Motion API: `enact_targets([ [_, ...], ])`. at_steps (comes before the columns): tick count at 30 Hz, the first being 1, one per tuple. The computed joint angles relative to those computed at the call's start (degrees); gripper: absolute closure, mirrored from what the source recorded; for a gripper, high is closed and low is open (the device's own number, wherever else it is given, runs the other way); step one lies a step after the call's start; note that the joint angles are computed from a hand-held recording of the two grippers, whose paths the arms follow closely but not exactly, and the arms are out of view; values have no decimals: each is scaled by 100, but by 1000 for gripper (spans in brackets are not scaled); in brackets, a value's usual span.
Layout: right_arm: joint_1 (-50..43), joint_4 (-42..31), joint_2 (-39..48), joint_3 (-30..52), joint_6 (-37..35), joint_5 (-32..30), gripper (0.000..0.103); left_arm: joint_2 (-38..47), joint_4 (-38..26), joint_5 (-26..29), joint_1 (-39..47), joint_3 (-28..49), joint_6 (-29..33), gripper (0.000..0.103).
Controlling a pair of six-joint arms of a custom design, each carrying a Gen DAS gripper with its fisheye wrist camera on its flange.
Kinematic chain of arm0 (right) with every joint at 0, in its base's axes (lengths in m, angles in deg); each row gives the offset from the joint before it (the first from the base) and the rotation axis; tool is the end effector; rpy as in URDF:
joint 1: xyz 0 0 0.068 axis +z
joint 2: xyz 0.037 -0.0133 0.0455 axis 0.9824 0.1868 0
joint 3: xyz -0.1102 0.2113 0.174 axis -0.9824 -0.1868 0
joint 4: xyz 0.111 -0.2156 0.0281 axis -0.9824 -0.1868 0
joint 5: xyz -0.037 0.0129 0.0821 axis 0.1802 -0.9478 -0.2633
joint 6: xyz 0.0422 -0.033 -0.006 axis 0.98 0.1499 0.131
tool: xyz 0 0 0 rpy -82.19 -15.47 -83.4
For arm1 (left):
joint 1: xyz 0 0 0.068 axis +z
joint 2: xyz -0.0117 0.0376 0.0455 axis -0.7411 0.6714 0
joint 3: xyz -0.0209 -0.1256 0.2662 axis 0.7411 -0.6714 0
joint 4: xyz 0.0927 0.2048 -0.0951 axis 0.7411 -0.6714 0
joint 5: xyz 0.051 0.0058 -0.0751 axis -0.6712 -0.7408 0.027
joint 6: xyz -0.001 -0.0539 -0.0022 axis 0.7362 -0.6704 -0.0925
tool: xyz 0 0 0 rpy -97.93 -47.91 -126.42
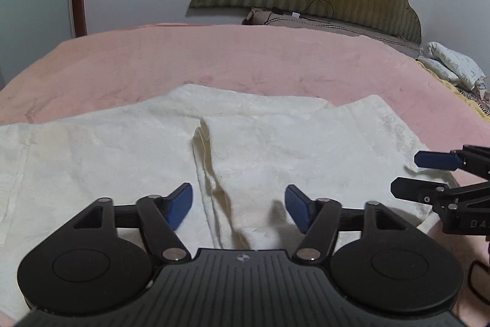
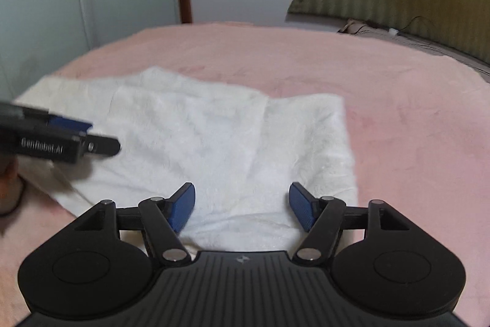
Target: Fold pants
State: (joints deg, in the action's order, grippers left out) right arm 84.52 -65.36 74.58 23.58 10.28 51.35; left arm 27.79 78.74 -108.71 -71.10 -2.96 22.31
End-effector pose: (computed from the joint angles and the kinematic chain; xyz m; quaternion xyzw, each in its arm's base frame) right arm 0.3702 0.0525 0.1472 -0.3041 0.8323 0.1873 0.4240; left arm 0.2463 -0.0902 0.1344 -0.0902 0.8981 0.0193 0.4300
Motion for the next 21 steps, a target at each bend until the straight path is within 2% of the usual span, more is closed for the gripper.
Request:
enact_targets([
  [2,94,-199,60,61,-189,-79,26,229,-137,-199,-51,85,132,19],
  [3,185,-371,197,165,-308,45,23,144,-20,-249,-97,-62,63,21],
  [5,245,235,354,-83,-156,141,20,-226,-89,-392,-161,-289,-135,20],
  [10,343,168,4,-240,201,324,19,-1046,-638,-1447,-297,-763,-183,9],
  [13,434,228,-238,-372,271,-199,19,-986,-960,-1789,-107,-887,-179,8],
  [16,789,233,-245,-377,299,-273,19,-1273,-717,-1628,103,-1256,-260,7],
  [19,1223,196,-78,-361,11,80,19,-1353,-377,-1575,182,-1490,-168,3],
  [21,1427,533,80,-511,-106,400,14,-1151,-56,-1714,92,-1602,-165,0],
])
